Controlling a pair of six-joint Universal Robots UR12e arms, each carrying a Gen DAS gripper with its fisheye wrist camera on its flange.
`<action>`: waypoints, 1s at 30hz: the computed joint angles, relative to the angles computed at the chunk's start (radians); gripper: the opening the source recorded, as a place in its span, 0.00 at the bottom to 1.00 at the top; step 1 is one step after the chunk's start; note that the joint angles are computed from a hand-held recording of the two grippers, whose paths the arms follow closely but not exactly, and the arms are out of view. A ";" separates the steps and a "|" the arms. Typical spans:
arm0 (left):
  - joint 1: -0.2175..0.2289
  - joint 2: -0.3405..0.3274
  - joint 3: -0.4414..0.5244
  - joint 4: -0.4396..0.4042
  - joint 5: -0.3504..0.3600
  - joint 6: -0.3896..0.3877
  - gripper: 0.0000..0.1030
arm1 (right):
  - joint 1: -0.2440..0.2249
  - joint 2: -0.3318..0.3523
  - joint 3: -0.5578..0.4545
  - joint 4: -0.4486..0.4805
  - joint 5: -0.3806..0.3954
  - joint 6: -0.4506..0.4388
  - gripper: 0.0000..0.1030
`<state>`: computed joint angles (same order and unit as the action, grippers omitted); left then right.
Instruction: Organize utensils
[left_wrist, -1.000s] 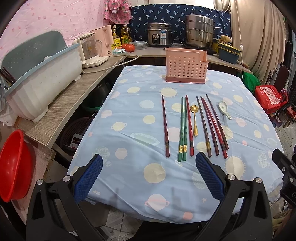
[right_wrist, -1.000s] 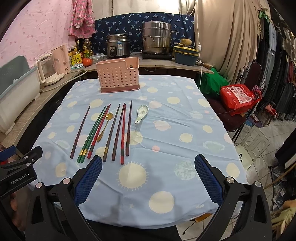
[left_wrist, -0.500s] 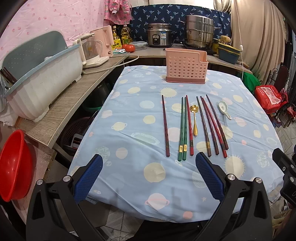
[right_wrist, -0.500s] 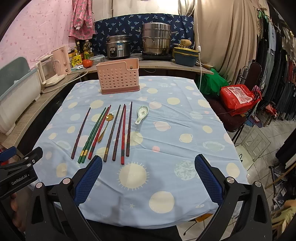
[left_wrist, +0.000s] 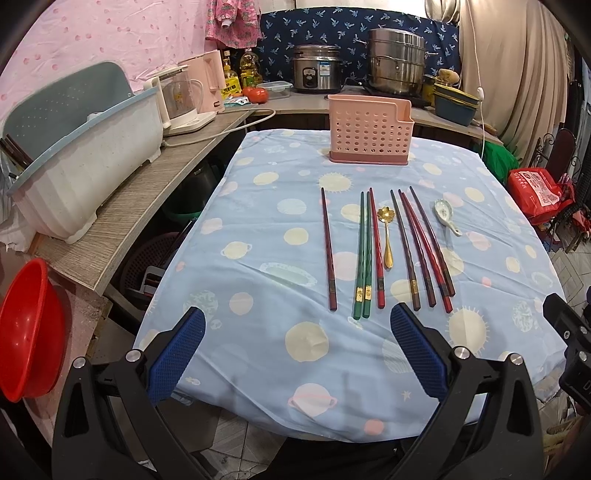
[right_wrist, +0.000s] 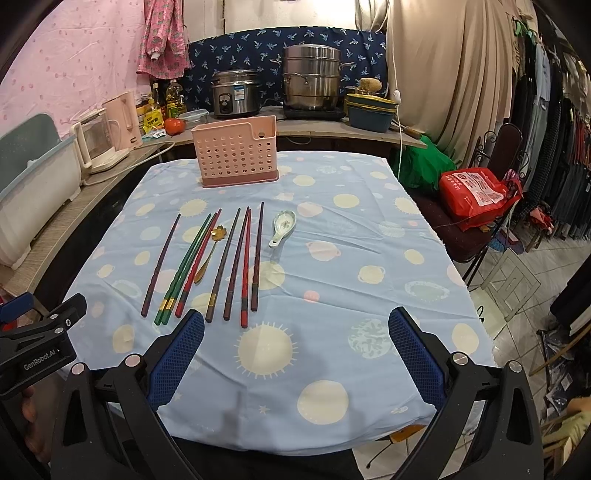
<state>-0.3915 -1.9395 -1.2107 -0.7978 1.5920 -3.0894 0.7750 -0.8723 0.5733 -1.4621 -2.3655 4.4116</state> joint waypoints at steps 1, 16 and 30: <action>0.000 0.000 0.000 0.000 -0.001 -0.001 0.93 | 0.000 0.001 -0.001 0.002 -0.001 0.001 0.93; 0.000 0.003 -0.005 -0.001 0.000 0.002 0.93 | 0.001 -0.003 0.008 -0.005 0.000 0.006 0.93; -0.001 0.003 -0.006 -0.008 -0.004 0.003 0.93 | 0.000 -0.005 0.012 -0.009 0.004 0.006 0.93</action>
